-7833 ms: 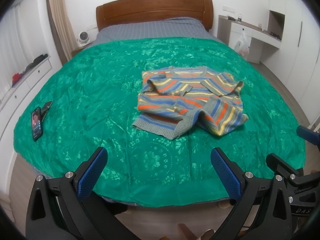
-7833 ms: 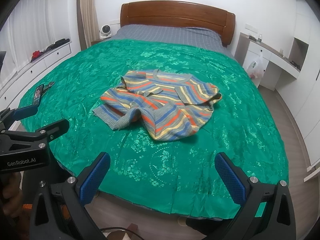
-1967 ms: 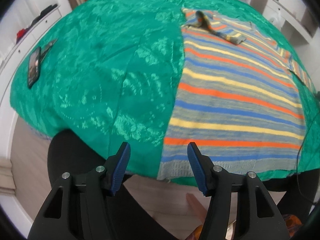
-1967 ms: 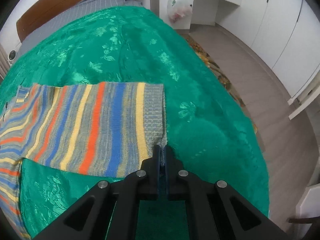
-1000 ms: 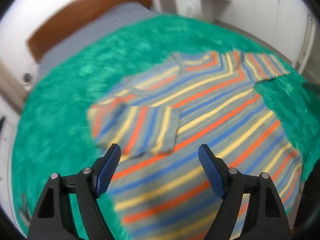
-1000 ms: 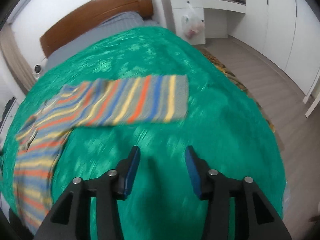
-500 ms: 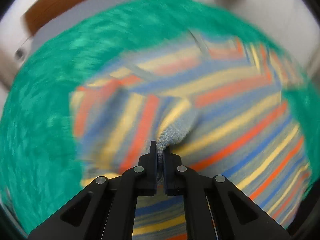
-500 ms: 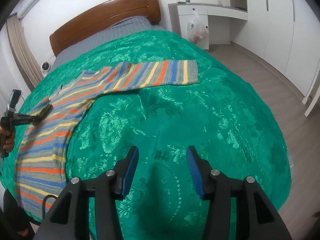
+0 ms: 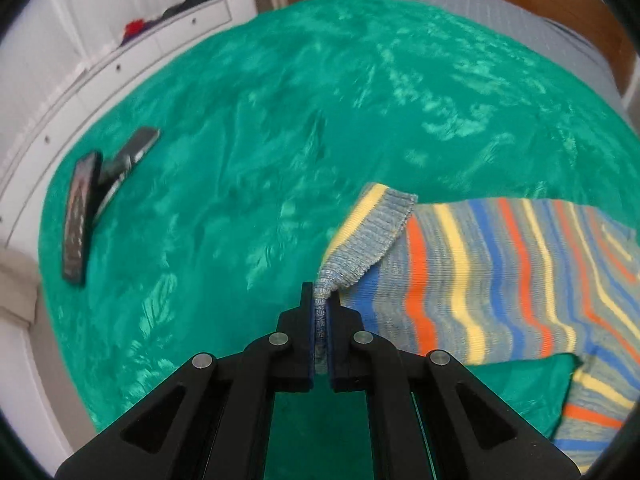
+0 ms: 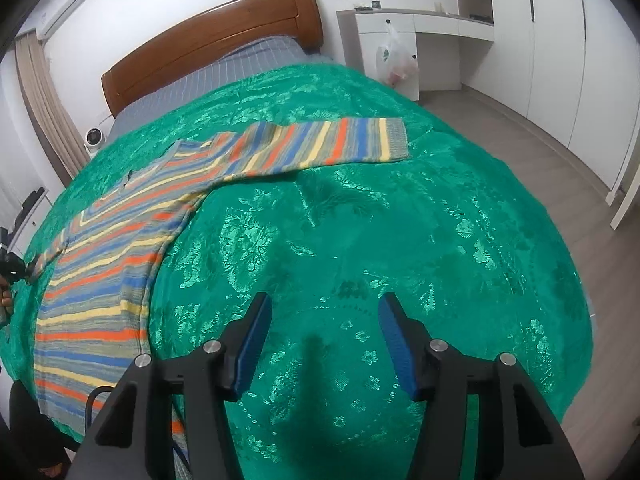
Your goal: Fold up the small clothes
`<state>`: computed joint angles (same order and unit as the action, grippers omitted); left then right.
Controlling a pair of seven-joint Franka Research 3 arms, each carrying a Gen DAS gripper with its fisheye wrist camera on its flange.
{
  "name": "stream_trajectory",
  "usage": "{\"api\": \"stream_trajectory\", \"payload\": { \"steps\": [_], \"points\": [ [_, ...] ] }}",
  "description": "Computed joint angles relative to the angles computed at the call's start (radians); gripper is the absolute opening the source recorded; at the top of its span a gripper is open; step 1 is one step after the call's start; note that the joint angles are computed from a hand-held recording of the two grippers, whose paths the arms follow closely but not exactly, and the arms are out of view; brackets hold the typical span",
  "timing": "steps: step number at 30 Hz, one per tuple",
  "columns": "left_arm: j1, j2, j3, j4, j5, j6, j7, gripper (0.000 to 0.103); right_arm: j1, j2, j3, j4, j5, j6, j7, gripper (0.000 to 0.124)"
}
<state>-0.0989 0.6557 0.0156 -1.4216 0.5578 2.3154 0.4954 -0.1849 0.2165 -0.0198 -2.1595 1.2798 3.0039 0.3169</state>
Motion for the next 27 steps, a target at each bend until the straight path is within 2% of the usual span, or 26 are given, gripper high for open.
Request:
{"api": "stream_trajectory", "payload": {
  "steps": [6, 8, 12, 15, 16, 17, 19, 20, 22, 23, 25, 27],
  "points": [
    [0.004, 0.040, -0.002, 0.030, -0.020, -0.003, -0.021, 0.002, 0.010, 0.007, 0.002, -0.003, -0.018, 0.037, 0.017, 0.055],
    [0.014, 0.021, -0.002, -0.018, -0.031, 0.024, -0.033, 0.002, 0.010, 0.011, 0.002, -0.005, -0.042, 0.042, 0.041, 0.055],
    [0.023, 0.026, -0.003, -0.027, -0.041, 0.050, -0.029, 0.003, -0.004, 0.005, 0.008, -0.006, -0.064, 0.032, 0.070, 0.055],
    [0.042, -0.015, -0.015, -0.085, -0.060, 0.105, -0.013, 0.017, 0.006, -0.021, -0.005, -0.022, -0.149, 0.004, 0.117, 0.055],
    [0.046, -0.044, -0.018, -0.123, -0.067, 0.121, -0.014, 0.030, 0.006, -0.037, -0.008, -0.026, -0.183, -0.038, 0.122, 0.056],
    [0.044, -0.085, -0.017, -0.176, -0.061, 0.144, -0.022, 0.048, 0.004, -0.047, -0.011, -0.025, -0.200, -0.083, 0.122, 0.055],
    [0.034, -0.165, -0.015, -0.287, -0.023, 0.224, -0.032, 0.058, -0.004, -0.059, -0.021, -0.004, -0.236, -0.252, 0.126, 0.055],
    [0.025, -0.212, -0.020, -0.350, 0.004, 0.263, -0.023, 0.058, -0.010, -0.048, -0.027, 0.025, -0.250, -0.373, 0.134, 0.055],
    [0.030, -0.270, -0.052, -0.437, 0.005, 0.327, 0.022, 0.059, -0.017, 0.005, -0.031, 0.096, -0.256, -0.553, 0.149, 0.055],
    [0.047, -0.302, -0.092, -0.495, -0.033, 0.383, 0.083, 0.060, -0.018, 0.033, -0.031, 0.127, -0.263, -0.606, 0.162, 0.055],
    [0.056, -0.331, -0.140, -0.558, -0.102, 0.436, 0.168, 0.062, -0.019, 0.124, -0.022, 0.224, -0.290, -0.710, 0.199, 0.055],
    [0.062, -0.349, -0.194, -0.620, -0.188, 0.502, 0.265, 0.062, -0.025, 0.205, -0.012, 0.311, -0.313, -0.774, 0.248, 0.054]
  ]
}}
